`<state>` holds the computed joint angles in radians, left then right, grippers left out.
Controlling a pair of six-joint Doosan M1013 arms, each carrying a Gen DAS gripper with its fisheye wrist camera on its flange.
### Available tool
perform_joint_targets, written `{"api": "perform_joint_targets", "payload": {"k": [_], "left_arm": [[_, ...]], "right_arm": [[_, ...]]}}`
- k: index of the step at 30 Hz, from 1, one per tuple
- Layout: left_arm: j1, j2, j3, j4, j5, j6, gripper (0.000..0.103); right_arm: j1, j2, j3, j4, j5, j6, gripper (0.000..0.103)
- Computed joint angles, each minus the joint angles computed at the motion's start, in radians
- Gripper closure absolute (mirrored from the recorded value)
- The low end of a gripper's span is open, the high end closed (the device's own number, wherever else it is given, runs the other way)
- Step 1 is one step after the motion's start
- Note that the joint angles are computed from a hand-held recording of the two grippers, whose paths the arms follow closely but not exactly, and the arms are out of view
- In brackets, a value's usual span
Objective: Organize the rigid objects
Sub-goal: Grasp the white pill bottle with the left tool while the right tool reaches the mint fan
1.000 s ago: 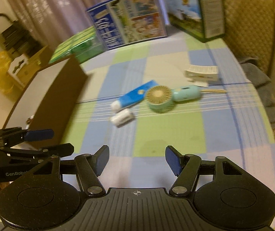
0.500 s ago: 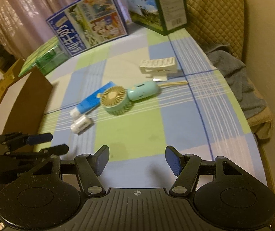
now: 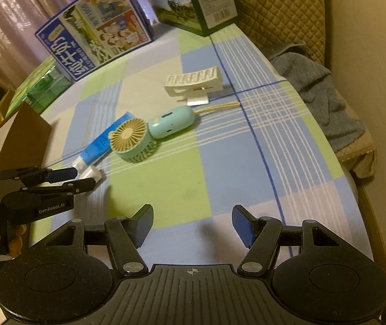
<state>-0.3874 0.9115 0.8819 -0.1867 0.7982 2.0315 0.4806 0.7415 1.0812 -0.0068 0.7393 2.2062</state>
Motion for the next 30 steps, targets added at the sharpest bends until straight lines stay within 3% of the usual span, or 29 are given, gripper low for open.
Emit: {"api": "perform_joint_targets", "payload": {"k": [11, 20, 21, 25, 27, 30], "left_arm": [[0.001, 0.029, -0.048, -0.002, 0.048, -0.006, 0.079], [0.005, -0.019, 0.039, -0.007, -0.031, -0.101, 0.081], [0.007, -0.027, 0.052, -0.002, -0.039, -0.122, 0.081], [0.016, -0.052, 0.091, 0.046, -0.065, -0.224, 0.081], [0.020, -0.064, 0.108, 0.081, -0.077, -0.288, 0.081], [0.024, -0.079, 0.131, 0.141, -0.092, -0.398, 0.081]], "right_arm": [[-0.009, 0.031, -0.044, 0.030, 0.031, -0.044, 0.041], [-0.015, 0.067, -0.094, 0.009, 0.014, -0.155, 0.041], [-0.016, 0.072, -0.101, 0.005, 0.005, -0.176, 0.043], [-0.029, 0.110, -0.155, 0.038, -0.016, -0.277, 0.077], [-0.039, 0.133, -0.187, 0.072, -0.035, -0.317, 0.089], [-0.048, 0.171, -0.248, 0.077, -0.040, -0.349, 0.094]]}}
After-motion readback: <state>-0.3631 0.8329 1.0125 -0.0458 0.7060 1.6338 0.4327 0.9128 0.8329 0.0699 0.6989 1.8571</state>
